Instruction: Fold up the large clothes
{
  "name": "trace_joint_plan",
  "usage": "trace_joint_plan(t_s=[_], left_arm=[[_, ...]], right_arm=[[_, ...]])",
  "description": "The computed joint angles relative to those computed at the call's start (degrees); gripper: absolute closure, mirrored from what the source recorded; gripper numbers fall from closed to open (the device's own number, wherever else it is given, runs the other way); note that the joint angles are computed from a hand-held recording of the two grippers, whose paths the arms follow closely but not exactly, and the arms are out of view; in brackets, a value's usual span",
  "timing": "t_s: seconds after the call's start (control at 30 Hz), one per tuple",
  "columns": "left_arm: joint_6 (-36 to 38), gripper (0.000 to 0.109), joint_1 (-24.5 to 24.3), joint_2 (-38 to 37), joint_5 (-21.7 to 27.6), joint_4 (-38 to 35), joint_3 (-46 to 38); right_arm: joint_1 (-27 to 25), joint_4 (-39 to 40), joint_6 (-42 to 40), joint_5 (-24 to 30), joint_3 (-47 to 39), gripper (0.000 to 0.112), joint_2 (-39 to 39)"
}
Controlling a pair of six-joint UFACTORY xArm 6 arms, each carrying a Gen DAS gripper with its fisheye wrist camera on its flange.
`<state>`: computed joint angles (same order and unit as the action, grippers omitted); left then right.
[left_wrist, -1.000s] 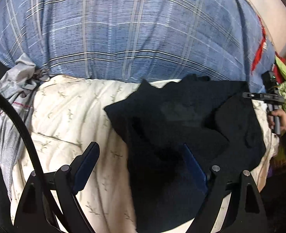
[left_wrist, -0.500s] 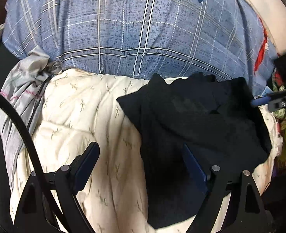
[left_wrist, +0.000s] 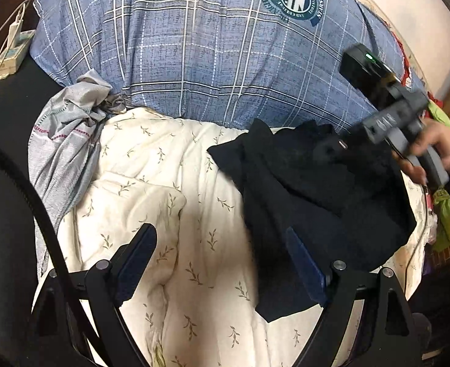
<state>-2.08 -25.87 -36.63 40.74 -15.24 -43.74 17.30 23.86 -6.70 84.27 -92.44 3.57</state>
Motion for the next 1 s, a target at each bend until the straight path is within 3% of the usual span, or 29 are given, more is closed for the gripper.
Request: trace_joint_plan(t_s=[0.07,0.17,0.23,0.27,0.3,0.4,0.5,0.83,0.9,1.0], left_arm=[[0.5,0.022,-0.27,-0.3,-0.15,-0.17,0.31],[0.95,0.022,-0.39,-0.59,-0.13,-0.59,0.89],[1.28,0.022,-0.11,-0.49,-0.07,-1.32,1.15],[1.61,0.022,0.1,-0.35,-0.09,-1.96,1.24],[2.06,0.022,0.41,-0.17,-0.17,-2.72,1.31],[2.04,0.022,0.83,0.28,-1.16,-3.23,1.5],[2.35,0.022,1.4,0.43,-1.9,-5.31,1.67],[-1.89,0.022,1.31,-0.31,-1.68,-1.57,1.67],[-3.15,0.022,0.85,-0.43,-1.23,-0.14,1.39],[-4.1,0.022,0.13,-0.92,-0.49,1.12,1.15]], right_arm=[[-1.04,1.79,-0.57,2.24,-2.42,0.037,2.46],[-2.9,7.85,1.86,11.94,-6.16,0.037,8.32],[-3.56,10.16,2.34,13.17,-3.87,0.042,8.57],[-3.99,12.0,1.57,13.14,-2.54,0.048,8.09],[-4.55,14.0,0.8,13.14,-1.25,0.063,7.54],[-4.8,15.39,0.65,12.14,-0.32,0.094,6.69],[-4.54,15.45,-0.94,10.57,-2.05,0.101,6.1],[-1.98,6.55,-2.54,-1.84,-8.63,0.105,9.6],[-0.26,1.96,-0.02,-5.72,-9.69,0.107,11.54],[-0.32,-2.9,2.97,-7.31,-9.69,0.108,11.98]])
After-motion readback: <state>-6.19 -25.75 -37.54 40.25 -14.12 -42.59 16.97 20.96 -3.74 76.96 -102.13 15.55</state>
